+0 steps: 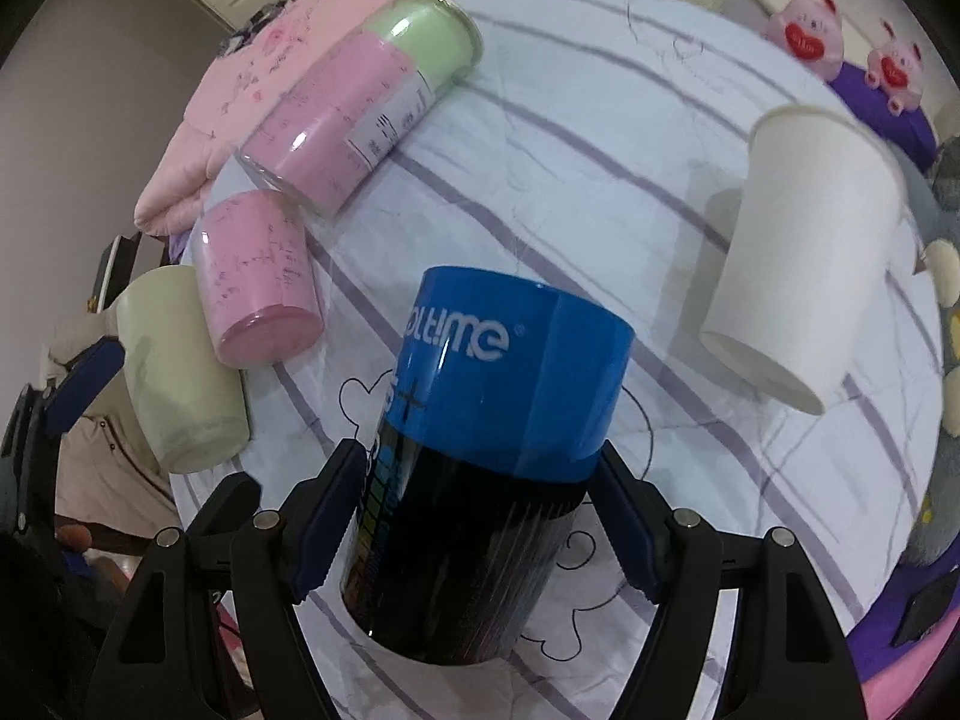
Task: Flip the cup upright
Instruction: 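Lift the blue-and-black can with the right gripper and tilt it upright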
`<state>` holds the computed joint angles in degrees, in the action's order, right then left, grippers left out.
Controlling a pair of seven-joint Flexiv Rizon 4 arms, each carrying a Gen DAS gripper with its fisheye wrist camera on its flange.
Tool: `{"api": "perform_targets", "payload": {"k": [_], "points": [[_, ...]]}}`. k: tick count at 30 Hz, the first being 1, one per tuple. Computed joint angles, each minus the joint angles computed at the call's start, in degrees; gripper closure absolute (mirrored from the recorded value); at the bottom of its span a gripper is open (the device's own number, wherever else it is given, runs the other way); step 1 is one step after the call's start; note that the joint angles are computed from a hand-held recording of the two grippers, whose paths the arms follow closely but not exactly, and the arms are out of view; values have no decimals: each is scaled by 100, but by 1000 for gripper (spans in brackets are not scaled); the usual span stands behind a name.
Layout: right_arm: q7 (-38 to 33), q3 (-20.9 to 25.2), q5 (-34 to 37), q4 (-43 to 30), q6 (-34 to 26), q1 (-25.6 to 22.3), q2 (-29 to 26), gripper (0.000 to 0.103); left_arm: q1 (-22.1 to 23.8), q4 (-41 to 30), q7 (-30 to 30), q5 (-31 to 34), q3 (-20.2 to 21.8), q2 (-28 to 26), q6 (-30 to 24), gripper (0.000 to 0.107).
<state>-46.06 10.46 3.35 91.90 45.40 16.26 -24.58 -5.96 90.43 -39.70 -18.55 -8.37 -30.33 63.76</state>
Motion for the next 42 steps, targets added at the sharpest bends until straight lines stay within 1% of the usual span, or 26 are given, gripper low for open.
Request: {"api": "perform_targets", "payload": {"k": [1,3,7,10,13,17,19,23,26,28,30,32,33,35,37,39,42], "points": [[-54,43,115,-73,-102,-57,-31,22,0,-8,-34,-5,13,8,-30,4],[-91,42,158,47,149,-66,37,20,14,1,-69,-41,5,37,-48,4],[-27,-6,37,305,465,-27,261,19,59,119,-55,-182,-70,170,-9,4],[145,-58,-151,576,652,34,502,19,88,219,-6,-341,-153,266,9,4],[450,-135,-466,947,795,109,807,19,106,376,96,-553,-255,398,45,4],[1144,-245,-1056,1456,1066,242,1138,19,86,570,279,-798,-358,553,66,4],[1433,-246,-1257,1704,1158,235,1322,19,68,673,404,-948,-415,633,46,4],[1984,-237,-1641,2238,1463,177,1665,19,-50,728,434,-1051,-378,696,-94,4],[2416,-240,-1994,2502,1616,151,1796,19,-124,596,289,-1076,-324,663,-510,4],[2938,-299,-2434,2779,1837,114,1917,19,-225,442,75,-966,-239,595,-803,4],[3448,-348,-2946,2958,1920,73,2000,19,-313,392,-41,-868,-189,551,-804,4],[3995,-387,-3540,3088,1837,23,2087,19,-430,239,-308,-622,-76,458,-920,4],[4218,-385,-3782,3122,1676,-5,2127,19,-486,73,-513,-470,-5,374,-1129,4],[4581,-361,-4054,3206,1581,-87,2170,19,-550,-144,-785,-262,59,239,-1401,4],[4892,-347,-4284,3283,1609,-159,2183,19,-594,-395,-1074,-103,103,77,-1721,4],[5001,-331,-4345,3310,1600,-216,2164,19,-607,-566,-1227,-2,108,-35,-1947,4],[4885,-311,-4278,3260,1513,-239,2078,19,-647,-673,-1424,118,120,-135,-1963,4]]}}
